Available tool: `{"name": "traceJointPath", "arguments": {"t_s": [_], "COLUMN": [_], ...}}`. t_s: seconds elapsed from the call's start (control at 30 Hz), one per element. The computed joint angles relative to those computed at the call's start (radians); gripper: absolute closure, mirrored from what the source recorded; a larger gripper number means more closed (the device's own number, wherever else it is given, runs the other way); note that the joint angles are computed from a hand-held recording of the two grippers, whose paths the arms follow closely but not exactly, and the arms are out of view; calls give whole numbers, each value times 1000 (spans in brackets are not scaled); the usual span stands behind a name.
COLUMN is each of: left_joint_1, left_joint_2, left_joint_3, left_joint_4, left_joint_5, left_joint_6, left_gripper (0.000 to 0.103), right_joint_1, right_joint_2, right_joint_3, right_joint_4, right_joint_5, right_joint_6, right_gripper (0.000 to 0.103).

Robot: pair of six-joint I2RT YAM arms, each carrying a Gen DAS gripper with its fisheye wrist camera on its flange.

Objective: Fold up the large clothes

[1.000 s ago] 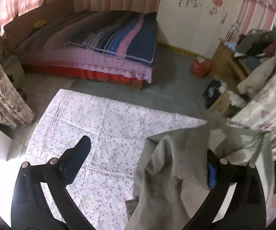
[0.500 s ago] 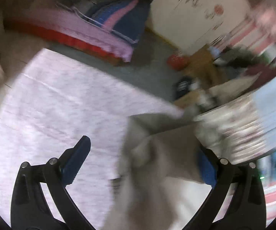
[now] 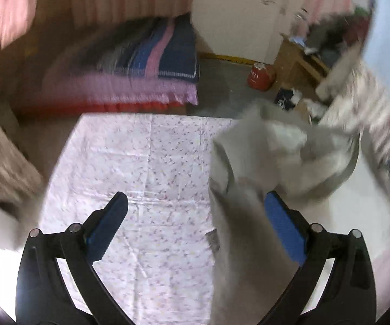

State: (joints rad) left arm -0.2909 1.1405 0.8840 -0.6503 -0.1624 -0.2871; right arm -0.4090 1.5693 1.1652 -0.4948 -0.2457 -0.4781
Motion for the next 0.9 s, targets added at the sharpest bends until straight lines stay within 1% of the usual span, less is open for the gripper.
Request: {"name": "traceJointPath", "arguments": {"t_s": [0.07, 0.1, 0.13, 0.17, 0.2, 0.23, 0.3, 0.33, 0.37, 0.4, 0.43, 0.47, 0.5, 0.53, 0.57, 0.6, 0.63, 0.67, 0.7, 0.73, 0.77, 0.83, 0.9], "left_joint_1": [-48, -71, -75, -96, -102, -96, -85, -78, -69, -52, -29, -13, 2, 19, 42, 65, 97, 151, 191, 230, 242, 249, 211], "left_joint_2": [-7, -2, 19, 65, 114, 164, 304, 378, 445, 518, 571, 625, 694, 755, 792, 805, 802, 775, 751, 716, 696, 625, 552], "left_joint_3": [-39, -57, -60, -41, -15, 20, 128, 198, 263, 340, 397, 454, 530, 601, 648, 667, 667, 642, 616, 582, 567, 503, 438], "left_joint_4": [33, 59, 85, 102, 109, 111, 117, 102, 86, 71, 55, 37, -6, -56, -89, -102, -101, -82, -66, -53, -55, -57, -57], "left_joint_5": [-18, -11, -17, -52, -64, -56, -34, -51, -70, -62, -39, -32, -48, -60, -42, -7, 48, 142, 200, 237, 226, 129, 46], "left_joint_6": [0, 3, 18, 2, -10, -16, -33, -42, -50, -60, -69, -90, -122, -146, -157, -164, -177, -199, -208, -214, -218, -189, -145], "left_gripper": [3, 3, 3, 3, 3, 3, 3, 4, 4, 4, 4, 4, 4, 4, 4, 4, 4, 4, 4, 5, 5, 4, 3], "right_joint_1": [24, 38, 47, 54, 63, 73, 100, 109, 107, 99, 92, 66, 47, 18, -37, -69, -105, -163, -204, -232, -244, -236, -186], "right_joint_2": [72, 100, 117, 127, 100, 63, -37, -91, -115, -140, -141, -117, -82, -31, 38, 80, 133, 194, 231, 248, 232, 161, 83], "right_joint_3": [56, 67, 71, 67, 23, -26, -130, -171, -179, -175, -160, -110, -62, 3, 82, 129, 187, 254, 296, 316, 297, 216, 143], "right_joint_4": [-49, -59, -66, -72, -18, 42, 171, 224, 236, 238, 225, 178, 131, 66, -9, -52, -111, -183, -227, -251, -232, -157, -100], "right_joint_5": [20, 37, 43, 32, 51, 72, 138, 167, 171, 172, 172, 157, 146, 120, 58, 30, -1, -94, -173, -211, -217, -222, -193], "right_joint_6": [17, 17, 7, -6, -2, -10, -24, -29, -25, -10, 0, 30, 55, 90, 149, 171, 197, 217, 208, 191, 171, 105, 38], "right_gripper": [18, 43, 90, 97, 99, 100, 101, 102, 102, 102, 102, 101, 101, 98, 89, 64, 43, 42, 42, 42, 42, 42, 42]}}
